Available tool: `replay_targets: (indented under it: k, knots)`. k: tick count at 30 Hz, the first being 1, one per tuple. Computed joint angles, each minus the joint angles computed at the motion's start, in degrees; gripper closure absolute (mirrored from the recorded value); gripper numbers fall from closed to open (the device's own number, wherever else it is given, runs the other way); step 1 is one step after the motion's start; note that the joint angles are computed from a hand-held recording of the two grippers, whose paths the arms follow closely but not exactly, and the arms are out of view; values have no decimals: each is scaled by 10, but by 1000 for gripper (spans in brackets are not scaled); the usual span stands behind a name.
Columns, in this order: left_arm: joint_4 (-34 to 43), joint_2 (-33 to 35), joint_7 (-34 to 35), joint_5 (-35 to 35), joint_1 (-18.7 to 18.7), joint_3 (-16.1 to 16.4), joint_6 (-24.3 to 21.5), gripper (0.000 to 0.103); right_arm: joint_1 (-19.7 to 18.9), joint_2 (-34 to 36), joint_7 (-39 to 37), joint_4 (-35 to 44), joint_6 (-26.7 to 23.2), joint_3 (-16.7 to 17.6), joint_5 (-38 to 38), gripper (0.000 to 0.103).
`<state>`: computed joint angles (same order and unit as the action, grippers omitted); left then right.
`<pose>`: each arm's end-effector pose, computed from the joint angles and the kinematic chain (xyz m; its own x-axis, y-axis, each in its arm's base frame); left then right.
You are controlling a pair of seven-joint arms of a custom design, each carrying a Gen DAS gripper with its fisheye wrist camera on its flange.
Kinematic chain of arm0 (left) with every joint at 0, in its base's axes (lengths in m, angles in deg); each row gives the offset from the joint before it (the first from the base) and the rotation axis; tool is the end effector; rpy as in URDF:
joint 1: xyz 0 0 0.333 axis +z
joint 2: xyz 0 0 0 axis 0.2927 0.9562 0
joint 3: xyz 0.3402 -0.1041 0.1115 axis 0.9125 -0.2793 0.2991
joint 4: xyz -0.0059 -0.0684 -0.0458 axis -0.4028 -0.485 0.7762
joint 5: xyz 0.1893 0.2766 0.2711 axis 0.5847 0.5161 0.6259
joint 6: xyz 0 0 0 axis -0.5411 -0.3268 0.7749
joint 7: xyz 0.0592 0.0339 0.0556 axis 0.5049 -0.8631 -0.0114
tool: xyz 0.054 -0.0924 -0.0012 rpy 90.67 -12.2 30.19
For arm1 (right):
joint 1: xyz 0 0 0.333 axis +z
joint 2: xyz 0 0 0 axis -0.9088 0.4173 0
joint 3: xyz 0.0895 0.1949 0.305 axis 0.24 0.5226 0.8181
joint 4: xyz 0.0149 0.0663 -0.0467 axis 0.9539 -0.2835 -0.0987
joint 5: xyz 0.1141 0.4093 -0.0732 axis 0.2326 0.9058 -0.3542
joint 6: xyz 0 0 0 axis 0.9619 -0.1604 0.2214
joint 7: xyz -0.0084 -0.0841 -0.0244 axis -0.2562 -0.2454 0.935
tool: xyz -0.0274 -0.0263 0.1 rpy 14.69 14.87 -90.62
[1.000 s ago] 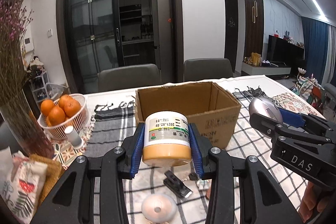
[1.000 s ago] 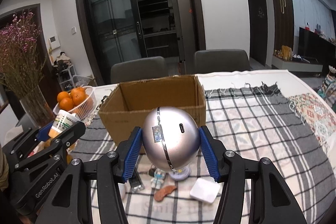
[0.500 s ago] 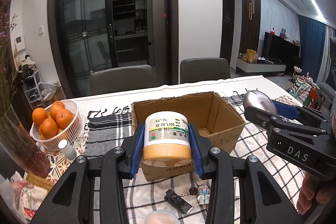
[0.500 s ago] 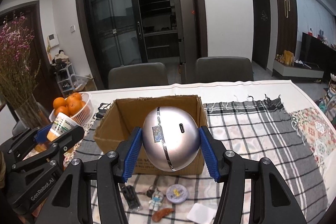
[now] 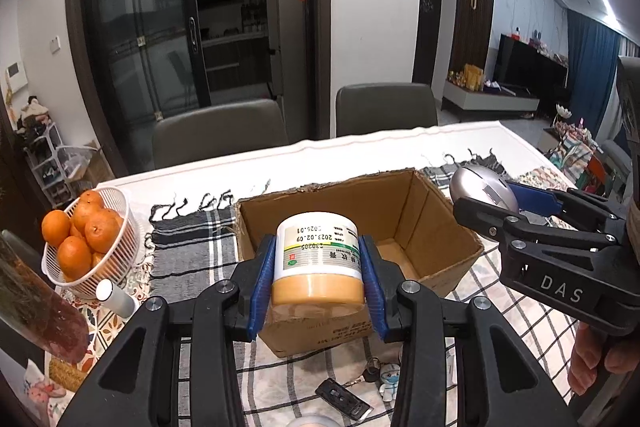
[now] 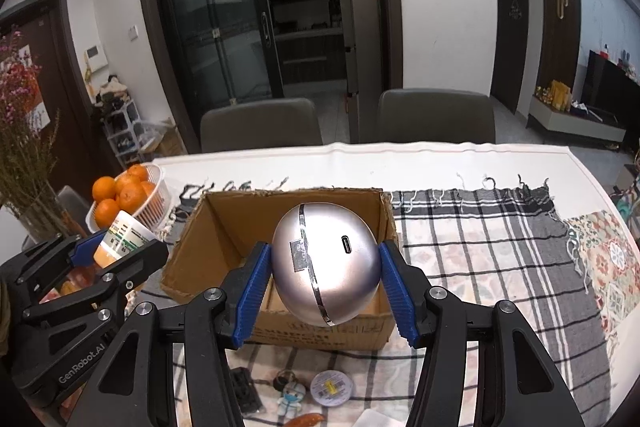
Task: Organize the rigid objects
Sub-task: 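Lift the cream jar and silver speaker and carry both toward the box, then open both tools over the box, dropping the jar and speaker inside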
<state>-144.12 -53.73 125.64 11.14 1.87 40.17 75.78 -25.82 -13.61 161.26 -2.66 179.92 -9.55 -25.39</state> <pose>0.6796 -0.3460 0.6067 -0.5598 -0.8284 -0.0189 -0.5327 0.3772 -0.7576 0.6084 0.4781 0.6096 -0.2387 -0.9647 -0.1114 -0.6242 0.2403 -0.7434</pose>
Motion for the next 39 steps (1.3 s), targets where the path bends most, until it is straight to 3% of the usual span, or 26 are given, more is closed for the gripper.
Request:
replay_targets:
  k: [16, 29, 32, 34, 39]
  knots:
    - [162, 103, -7, 28, -24, 13, -165, 63, -47, 51, -131, 48, 6, 5, 161, 47]
    - [283, 177, -10, 46, -46, 27, -301, 63, -56, 92, -202, 102, -49, 2, 241, 47]
    - [271, 171, -20, 52, -48, 31, -288, 57, -59, 100, -214, 116, -68, 4, 261, 47]
    - [255, 163, -28, 59, -50, 35, -274, 46, -59, 102, -216, 117, -71, 3, 269, 47]
    - [220, 141, -30, 54, -41, 28, -245, 44, -51, 91, -207, 101, -60, -3, 259, 45]
